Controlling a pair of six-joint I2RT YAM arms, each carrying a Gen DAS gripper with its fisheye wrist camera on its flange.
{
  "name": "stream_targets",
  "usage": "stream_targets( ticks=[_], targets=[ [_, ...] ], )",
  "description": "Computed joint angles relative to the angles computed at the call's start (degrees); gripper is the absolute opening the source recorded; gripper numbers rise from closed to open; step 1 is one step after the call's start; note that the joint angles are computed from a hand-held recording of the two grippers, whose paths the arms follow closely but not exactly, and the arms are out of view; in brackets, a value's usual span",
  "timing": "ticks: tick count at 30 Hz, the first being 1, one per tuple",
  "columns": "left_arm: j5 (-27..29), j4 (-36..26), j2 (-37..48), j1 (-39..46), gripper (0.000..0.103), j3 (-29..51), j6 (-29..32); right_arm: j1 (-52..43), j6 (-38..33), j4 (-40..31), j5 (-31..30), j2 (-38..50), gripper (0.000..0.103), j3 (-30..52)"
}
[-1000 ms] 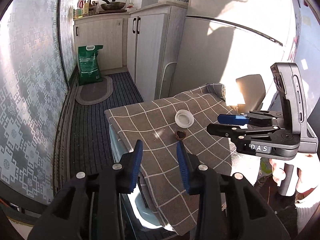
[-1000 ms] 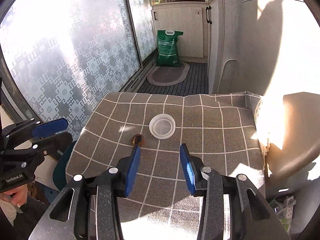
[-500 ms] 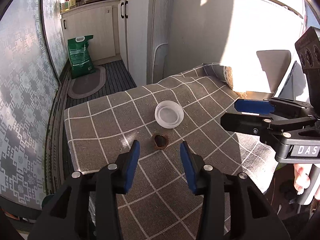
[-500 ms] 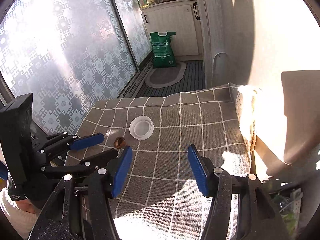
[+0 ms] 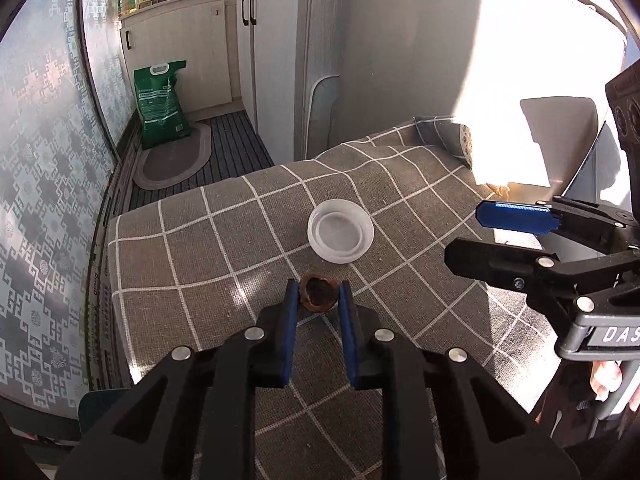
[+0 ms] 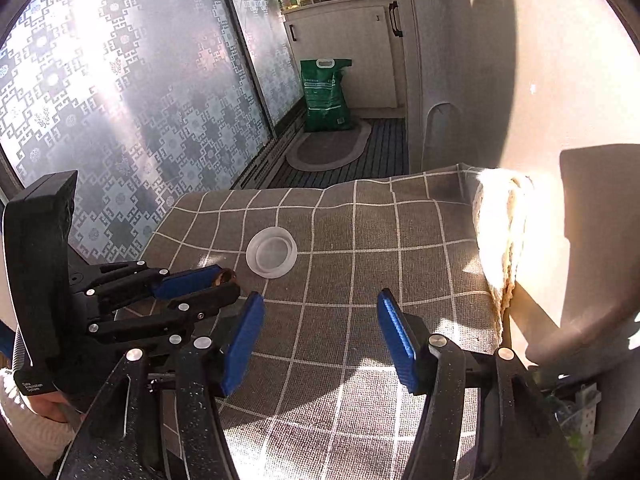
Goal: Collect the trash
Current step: 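Grasp the small brown bit with the left gripper while the right gripper grasps the clear lid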
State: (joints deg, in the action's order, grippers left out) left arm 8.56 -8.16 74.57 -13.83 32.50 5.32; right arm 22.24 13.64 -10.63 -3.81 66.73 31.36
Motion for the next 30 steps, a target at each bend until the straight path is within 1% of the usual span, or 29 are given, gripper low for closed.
stream_targets(
  ticks=[7,13,20,26,30],
  targets=[
    [4.29,-3.64,-4.25,5.90,0.021,0.62,0.22,3.37,0.96,1.14,2.73,4.47,0.060,2.00],
    [7.94,-6.99,-7.72,11.61,0.021,0.74,2.38,6.73,1.76,1.91,5.48,9.84,0.060,5.14],
    [13.71,-12.60,-11.09,19.39,0.021,1.01,7.21,10.70,2.69,1.17,9.78,16.42,0.060,10.38],
    [18.76,-17.39,-14.02,25.91,0.021,0.93,12.09,10.98,3.89,0.97,11.67,21.88,0.061,14.23],
    [21.19,-20.24,-15.25,28.95,0.021,1.27,15.20,11.78,4.06,-0.09,14.24,23.85,0.060,16.63]
  ],
)
